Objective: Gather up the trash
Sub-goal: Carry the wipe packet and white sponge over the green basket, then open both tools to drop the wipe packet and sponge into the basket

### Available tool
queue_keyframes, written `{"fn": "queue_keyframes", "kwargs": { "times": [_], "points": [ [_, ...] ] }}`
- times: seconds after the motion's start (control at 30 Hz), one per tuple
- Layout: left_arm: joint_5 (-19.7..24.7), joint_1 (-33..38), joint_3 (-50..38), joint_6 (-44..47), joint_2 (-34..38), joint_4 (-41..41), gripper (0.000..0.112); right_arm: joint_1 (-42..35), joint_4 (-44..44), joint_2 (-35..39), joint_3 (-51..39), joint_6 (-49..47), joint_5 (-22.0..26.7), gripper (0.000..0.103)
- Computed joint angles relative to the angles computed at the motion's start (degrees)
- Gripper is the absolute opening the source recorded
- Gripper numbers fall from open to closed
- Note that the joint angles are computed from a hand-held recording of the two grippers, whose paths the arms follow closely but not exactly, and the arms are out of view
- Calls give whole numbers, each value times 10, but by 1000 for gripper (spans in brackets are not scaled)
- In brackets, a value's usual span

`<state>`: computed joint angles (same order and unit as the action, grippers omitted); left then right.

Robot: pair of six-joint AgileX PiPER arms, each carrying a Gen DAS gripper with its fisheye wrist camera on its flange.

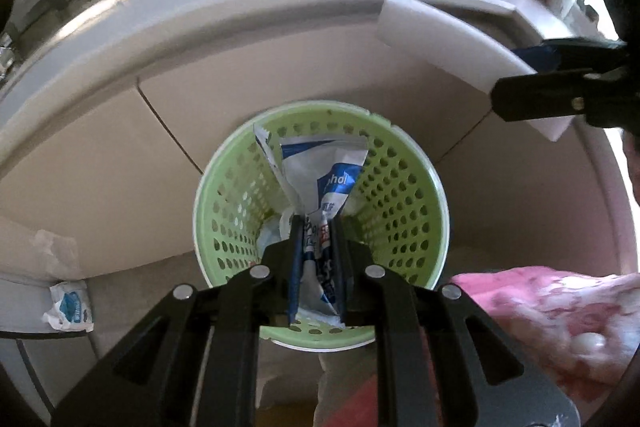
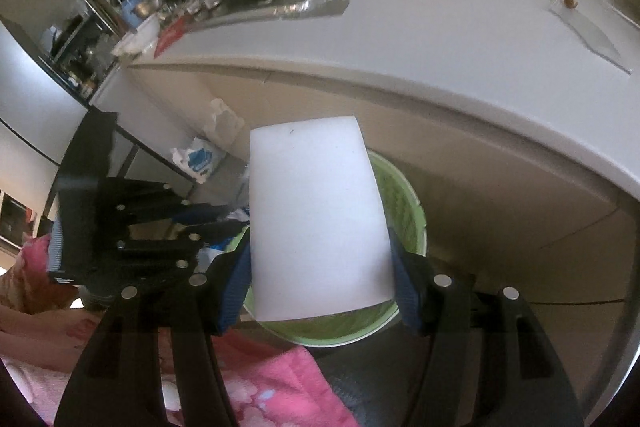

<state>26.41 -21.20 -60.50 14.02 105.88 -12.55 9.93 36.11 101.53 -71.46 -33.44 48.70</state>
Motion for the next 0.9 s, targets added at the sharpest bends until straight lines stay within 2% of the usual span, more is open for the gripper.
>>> {"fn": "queue_keyframes", "kwargs": {
  "times": [0.07,0.13,0.2,0.27,0.37,0.6,0.7,0.9],
  "points": [
    [1,0,-10,-8,22,6,29,7,-5,0,7,5,-4,62],
    [3,-2,-17,-30,36,27,38,15,-16,2,9,16,-8,62],
    [-3,-3,-12,-30,38,24,42,17,-22,5,9,19,-7,62],
    [-11,-4,-4,-36,33,26,52,20,-29,7,9,26,-10,62],
    [-22,-2,3,-51,24,40,61,21,-31,11,8,30,-10,62],
    [-24,10,2,-55,15,45,66,23,-41,25,-7,40,-6,62],
    [-23,20,8,-54,-3,42,75,24,-44,32,-14,45,-5,62],
    [-17,43,7,-72,-41,51,78,34,-63,48,-15,53,-10,63]
  ]
}}
